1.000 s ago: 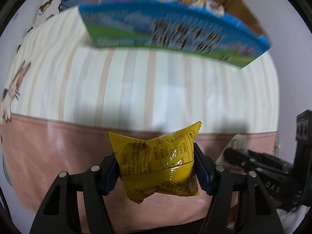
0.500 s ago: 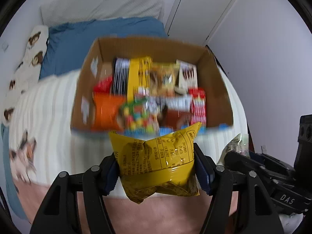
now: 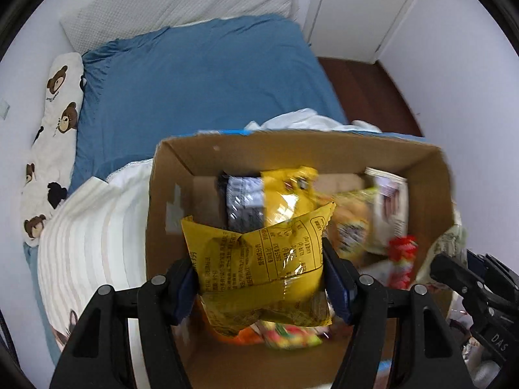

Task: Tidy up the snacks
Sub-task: 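Carry both packets into the box and open both tools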

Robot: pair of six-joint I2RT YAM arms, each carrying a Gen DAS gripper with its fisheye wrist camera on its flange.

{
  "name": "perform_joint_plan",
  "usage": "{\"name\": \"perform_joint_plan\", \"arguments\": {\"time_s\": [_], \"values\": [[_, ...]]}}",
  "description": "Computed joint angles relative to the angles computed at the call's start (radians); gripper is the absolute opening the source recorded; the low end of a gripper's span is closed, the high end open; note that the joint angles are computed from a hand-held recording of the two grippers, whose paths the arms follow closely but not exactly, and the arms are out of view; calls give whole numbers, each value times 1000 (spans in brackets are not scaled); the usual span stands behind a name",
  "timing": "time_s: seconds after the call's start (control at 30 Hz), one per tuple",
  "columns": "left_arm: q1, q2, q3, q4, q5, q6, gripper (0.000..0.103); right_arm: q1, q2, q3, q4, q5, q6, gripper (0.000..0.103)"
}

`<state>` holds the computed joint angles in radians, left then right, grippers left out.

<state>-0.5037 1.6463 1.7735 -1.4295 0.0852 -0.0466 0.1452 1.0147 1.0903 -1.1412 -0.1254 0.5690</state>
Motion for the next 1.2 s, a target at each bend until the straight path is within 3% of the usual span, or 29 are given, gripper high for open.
{"name": "perform_joint_plan", "arguments": {"time_s": [0.23,0.27,0.3,0.33,0.43,0.5,0.57,0.9,1.2], "values": [[33,155,17,62,-18,44,66,-67,152,-61,90,-42,-66,43],[42,173,23,60,-8,47,66,-80,166,-70,106,-59,-65,63],[53,192,31,55,5,42,66,-82,172,-76,118,-48,-62,93],[65,203,36,50,22,39,66,-75,173,-76,123,-31,-64,98],[72,204,11,76,29,40,75,-52,186,-64,121,11,-71,98],[65,187,-18,102,6,46,91,-43,200,-49,105,24,-72,98],[58,176,-31,112,2,41,98,-18,214,-25,80,66,-72,98],[52,77,-54,123,5,9,98,31,202,10,-11,126,-25,99],[37,-156,-236,134,9,-20,98,106,82,-11,-87,170,88,99]]}}
